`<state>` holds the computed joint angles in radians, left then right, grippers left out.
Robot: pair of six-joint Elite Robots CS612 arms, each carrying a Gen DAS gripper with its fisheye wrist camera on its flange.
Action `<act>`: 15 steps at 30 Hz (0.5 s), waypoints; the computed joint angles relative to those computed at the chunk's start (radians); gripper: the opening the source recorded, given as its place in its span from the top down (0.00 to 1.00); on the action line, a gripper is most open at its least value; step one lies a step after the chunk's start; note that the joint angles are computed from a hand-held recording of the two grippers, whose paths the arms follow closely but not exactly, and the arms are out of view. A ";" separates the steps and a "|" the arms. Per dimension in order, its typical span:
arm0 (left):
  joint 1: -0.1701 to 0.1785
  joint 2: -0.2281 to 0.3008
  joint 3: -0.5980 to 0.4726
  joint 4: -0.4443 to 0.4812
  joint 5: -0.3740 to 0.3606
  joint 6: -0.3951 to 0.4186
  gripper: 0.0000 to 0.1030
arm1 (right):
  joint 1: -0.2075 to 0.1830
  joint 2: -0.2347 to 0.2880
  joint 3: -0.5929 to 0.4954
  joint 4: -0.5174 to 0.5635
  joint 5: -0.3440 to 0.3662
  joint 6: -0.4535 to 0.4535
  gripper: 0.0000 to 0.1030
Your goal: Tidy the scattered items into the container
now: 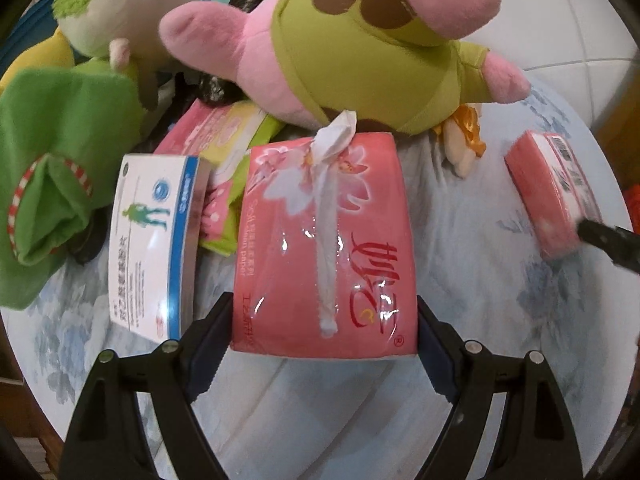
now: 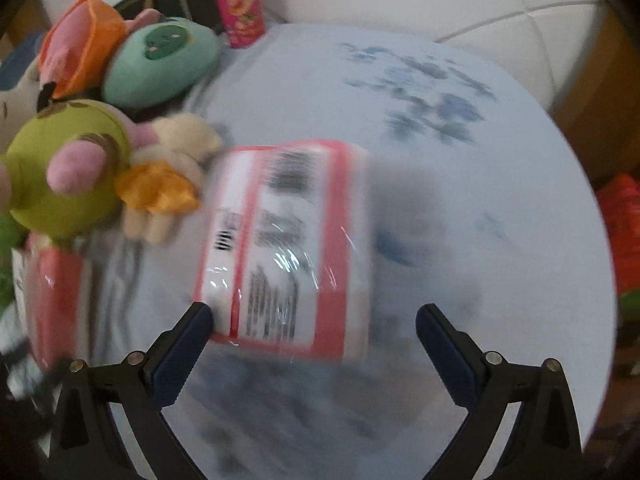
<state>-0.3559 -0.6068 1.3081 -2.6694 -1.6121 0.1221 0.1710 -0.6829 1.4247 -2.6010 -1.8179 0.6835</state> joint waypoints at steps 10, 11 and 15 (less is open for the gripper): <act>-0.008 0.008 -0.014 0.018 0.024 0.007 0.18 | -0.009 -0.004 0.028 -0.155 0.051 -0.114 0.00; -0.008 0.012 -0.021 0.030 0.021 0.000 0.17 | -0.009 0.002 0.017 -0.149 0.052 -0.130 0.00; -0.014 0.023 -0.038 0.057 0.042 -0.013 0.16 | -0.011 0.027 -0.020 -0.133 0.049 -0.175 0.00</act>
